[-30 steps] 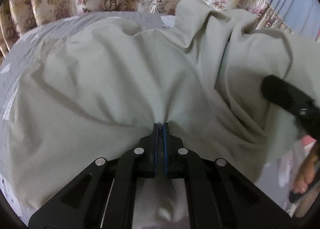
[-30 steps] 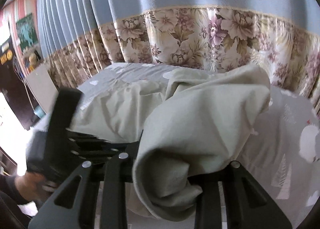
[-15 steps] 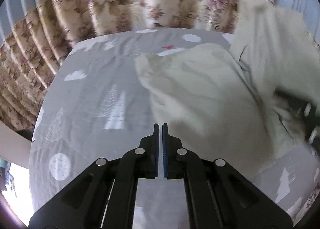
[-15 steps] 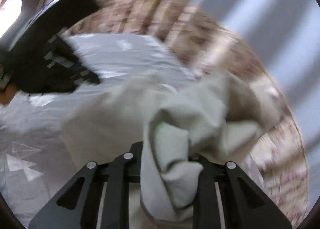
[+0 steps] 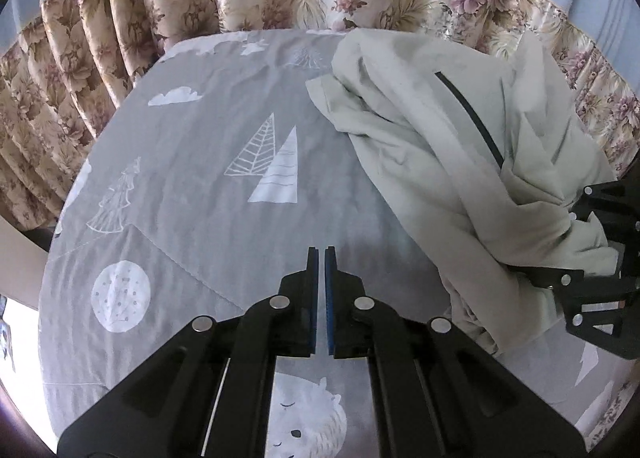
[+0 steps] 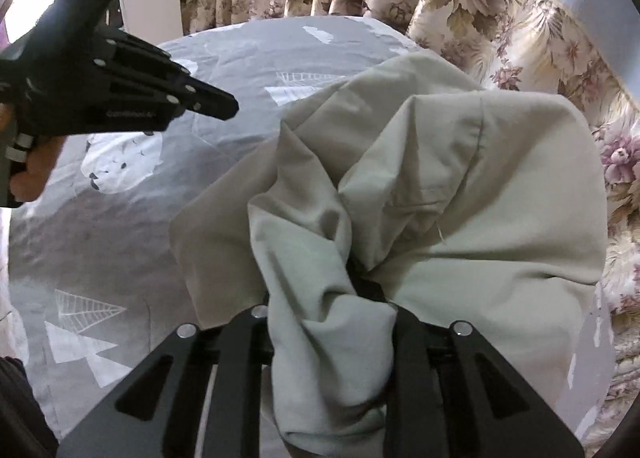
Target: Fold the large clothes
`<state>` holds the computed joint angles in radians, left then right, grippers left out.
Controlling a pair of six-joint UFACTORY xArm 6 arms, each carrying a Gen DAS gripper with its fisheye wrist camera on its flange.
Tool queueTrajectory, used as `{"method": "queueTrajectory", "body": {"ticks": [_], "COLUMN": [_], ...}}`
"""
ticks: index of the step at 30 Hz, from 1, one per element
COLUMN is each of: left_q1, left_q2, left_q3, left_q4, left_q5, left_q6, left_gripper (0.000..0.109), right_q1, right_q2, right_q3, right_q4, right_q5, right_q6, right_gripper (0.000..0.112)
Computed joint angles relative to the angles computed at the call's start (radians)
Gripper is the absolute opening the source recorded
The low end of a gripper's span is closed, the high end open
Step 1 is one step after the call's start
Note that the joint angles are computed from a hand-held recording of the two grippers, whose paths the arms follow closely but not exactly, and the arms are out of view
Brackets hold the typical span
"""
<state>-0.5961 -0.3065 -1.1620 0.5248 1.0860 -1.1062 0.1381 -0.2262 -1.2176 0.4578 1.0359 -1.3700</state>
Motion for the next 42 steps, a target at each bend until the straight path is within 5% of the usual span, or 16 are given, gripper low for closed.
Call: {"method": "queueTrajectory", "body": {"ticks": [6,9,10,13,18,22,30,37,39,41,42], "left_q1": [-0.02,-0.043,-0.055,-0.088,-0.149,-0.18,-0.168,-0.058,-0.04,-0.014,0.003], "left_q2": [0.001,-0.003,-0.002,-0.007,-0.011,0.028,0.257,0.532,0.585,0.566,0.54], "left_q3": [-0.002,-0.002,-0.009,-0.033,-0.105,-0.188,-0.478,-0.766,-0.791,-0.716,-0.657], "left_q4": [0.005,0.015,0.025,0.036,0.094,0.145,0.124,-0.141,-0.168,-0.263,-0.327], "left_q5": [0.048,0.076,0.094,0.129,0.171,0.17,0.096,0.025,0.021,-0.066,-0.124], "left_q6": [0.003,-0.008,-0.015,-0.015,-0.031,-0.029,0.103,0.321,0.351,0.399,0.403], "left_gripper": [0.01,0.045,0.057,0.067,0.09,0.099,0.1,0.1,0.082,0.018,0.016], "right_q1": [-0.006,-0.02,-0.029,-0.077,-0.253,-0.379,-0.413,-0.457,-0.458,-0.453,-0.449], "right_q2": [-0.08,-0.103,-0.116,-0.154,-0.083,0.076,0.407,0.547,0.527,0.498,0.479], "right_q3": [0.091,0.09,0.084,0.053,-0.162,-0.365,-0.613,-0.722,-0.688,-0.646,-0.624], "right_q4": [0.019,0.038,0.049,0.11,0.265,0.353,0.236,0.366,0.374,0.373,0.373], "right_q5": [-0.076,-0.055,-0.038,0.028,0.27,0.338,0.285,0.472,0.456,0.436,0.422], "right_q6": [-0.005,-0.006,-0.009,-0.021,-0.031,0.091,0.338,0.42,0.407,0.372,0.352], "right_gripper": [0.027,0.044,0.054,0.065,0.07,0.07,0.07,0.069,0.068,0.065,0.065]}}
